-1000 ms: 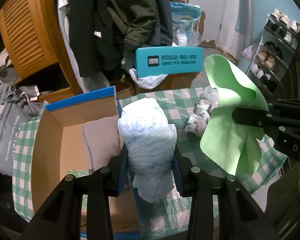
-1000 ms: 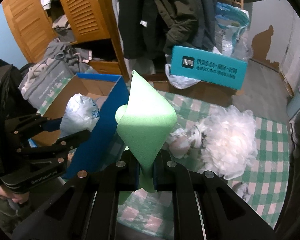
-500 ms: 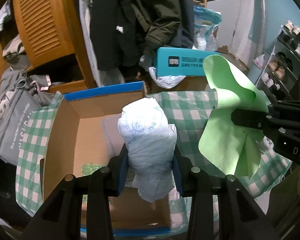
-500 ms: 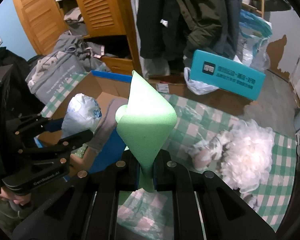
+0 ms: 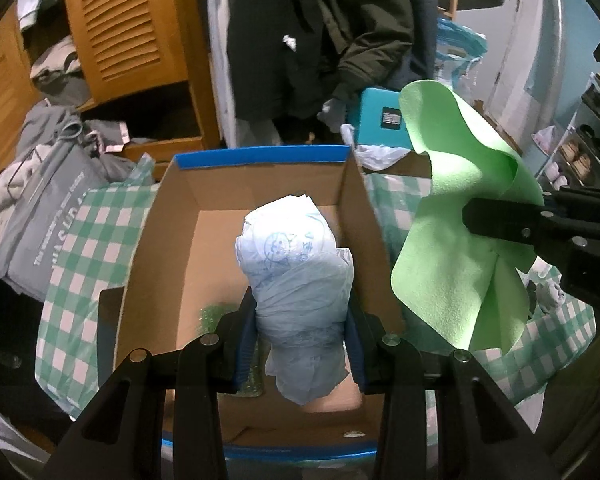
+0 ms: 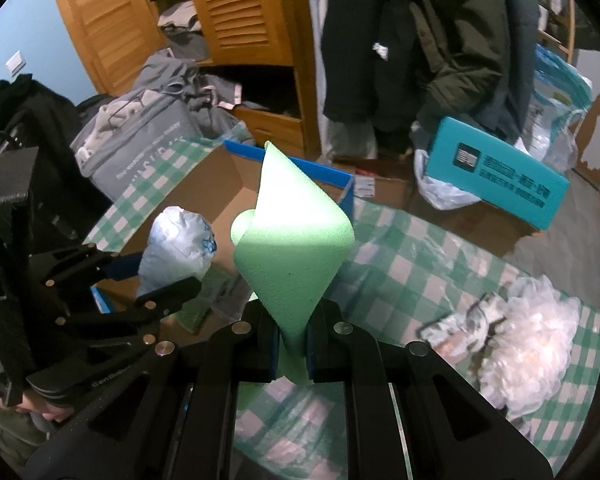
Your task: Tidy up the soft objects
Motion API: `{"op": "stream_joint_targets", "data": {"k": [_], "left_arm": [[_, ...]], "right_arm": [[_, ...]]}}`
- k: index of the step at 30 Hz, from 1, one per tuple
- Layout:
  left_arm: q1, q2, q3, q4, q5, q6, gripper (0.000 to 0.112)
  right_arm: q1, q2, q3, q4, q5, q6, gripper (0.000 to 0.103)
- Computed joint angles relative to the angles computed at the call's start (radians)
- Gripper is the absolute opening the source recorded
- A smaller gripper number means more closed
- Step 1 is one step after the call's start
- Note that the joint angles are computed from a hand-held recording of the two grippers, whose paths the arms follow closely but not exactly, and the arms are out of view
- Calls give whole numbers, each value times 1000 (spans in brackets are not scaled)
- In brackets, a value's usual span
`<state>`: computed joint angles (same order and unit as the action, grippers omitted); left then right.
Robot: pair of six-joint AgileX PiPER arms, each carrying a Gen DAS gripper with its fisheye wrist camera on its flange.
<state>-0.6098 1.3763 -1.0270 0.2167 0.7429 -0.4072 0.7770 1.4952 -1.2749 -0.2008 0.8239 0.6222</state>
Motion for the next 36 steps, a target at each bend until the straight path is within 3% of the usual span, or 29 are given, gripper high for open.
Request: {"op": "stream_joint_targets", "data": {"k": [19, 30, 32, 34, 36], "left_arm": [[179, -30, 68, -108, -21, 133, 40], [186, -36, 77, -83, -11, 104, 43], [182, -38, 76, -69, -8, 92, 48], [175, -44, 79, -42, -10, 67, 56], [167, -50, 78, -27, -7, 52, 57]], "right_arm": [[51, 233, -195, 76, 15, -88, 9], [54, 277, -224, 110, 30, -115, 11], [58, 277, -227, 92, 39, -98, 29], [59, 269, -221, 83, 33, -89, 42], [60, 257, -211, 78, 25, -82, 53]]}}
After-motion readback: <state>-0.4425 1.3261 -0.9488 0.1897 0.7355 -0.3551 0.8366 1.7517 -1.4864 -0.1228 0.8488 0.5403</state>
